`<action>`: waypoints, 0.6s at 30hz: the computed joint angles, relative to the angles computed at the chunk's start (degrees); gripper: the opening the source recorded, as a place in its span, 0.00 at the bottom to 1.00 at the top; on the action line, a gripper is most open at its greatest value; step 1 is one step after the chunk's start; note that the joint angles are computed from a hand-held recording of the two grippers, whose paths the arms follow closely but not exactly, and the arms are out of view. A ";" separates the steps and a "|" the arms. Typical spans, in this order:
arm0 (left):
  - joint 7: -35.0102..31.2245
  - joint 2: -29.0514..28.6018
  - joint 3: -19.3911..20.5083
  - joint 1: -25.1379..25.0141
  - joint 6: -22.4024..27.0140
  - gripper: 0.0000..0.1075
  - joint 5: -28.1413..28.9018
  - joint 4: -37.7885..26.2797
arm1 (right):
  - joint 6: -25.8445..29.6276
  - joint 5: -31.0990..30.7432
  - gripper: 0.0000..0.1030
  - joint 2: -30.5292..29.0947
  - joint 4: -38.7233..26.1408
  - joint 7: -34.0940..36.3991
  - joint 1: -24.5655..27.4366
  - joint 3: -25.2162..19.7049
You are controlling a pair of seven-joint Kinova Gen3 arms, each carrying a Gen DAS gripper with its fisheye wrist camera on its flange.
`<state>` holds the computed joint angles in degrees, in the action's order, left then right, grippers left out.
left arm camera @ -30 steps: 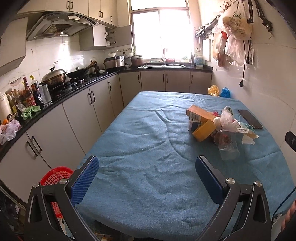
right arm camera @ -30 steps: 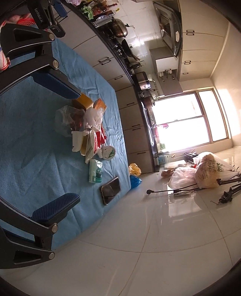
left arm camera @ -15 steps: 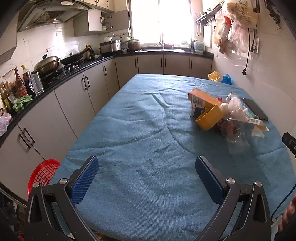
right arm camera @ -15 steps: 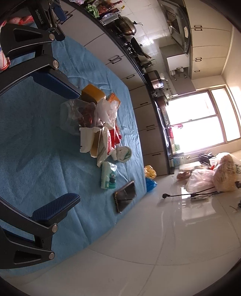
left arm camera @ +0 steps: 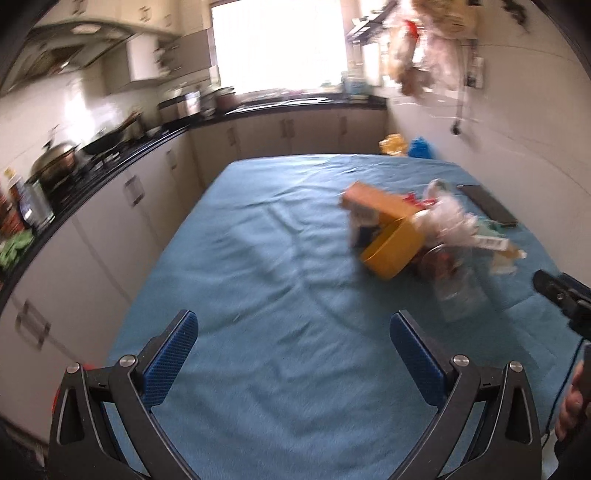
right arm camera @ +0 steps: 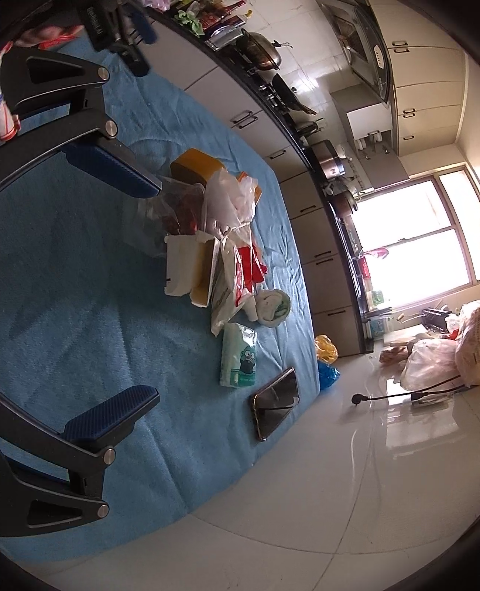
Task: Collect trash
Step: 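Move both tools toward the pile of trash on the table, then grasp the yellow plastic container with left gripper while right gripper grasps the white box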
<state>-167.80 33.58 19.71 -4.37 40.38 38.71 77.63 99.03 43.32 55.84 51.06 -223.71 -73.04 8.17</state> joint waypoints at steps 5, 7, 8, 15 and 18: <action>-1.88 3.08 1.36 2.73 6.95 0.90 -1.43 -5.89 | -5.88 1.30 0.96 -3.76 7.76 -2.73 0.44 -0.86; -3.03 3.22 0.92 4.95 6.21 0.84 -2.64 -5.98 | -8.47 1.92 0.91 -5.28 10.91 -4.17 0.87 -1.42; -3.00 3.74 0.50 6.38 6.62 0.83 -3.85 -6.82 | -9.82 2.22 0.88 -6.11 12.55 -4.85 1.14 -1.76; 5.85 9.09 -2.93 13.54 11.66 0.67 -10.93 -17.08 | -17.16 6.13 0.84 -11.63 22.74 -9.99 1.64 -3.80; 8.09 11.91 -2.85 14.56 15.69 0.66 -12.50 -21.59 | -20.23 7.53 0.84 -13.43 25.99 -11.07 2.79 -4.88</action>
<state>-159.71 45.49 16.86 10.19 56.06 26.21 56.04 78.80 50.85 42.41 77.06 -234.78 -70.25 3.29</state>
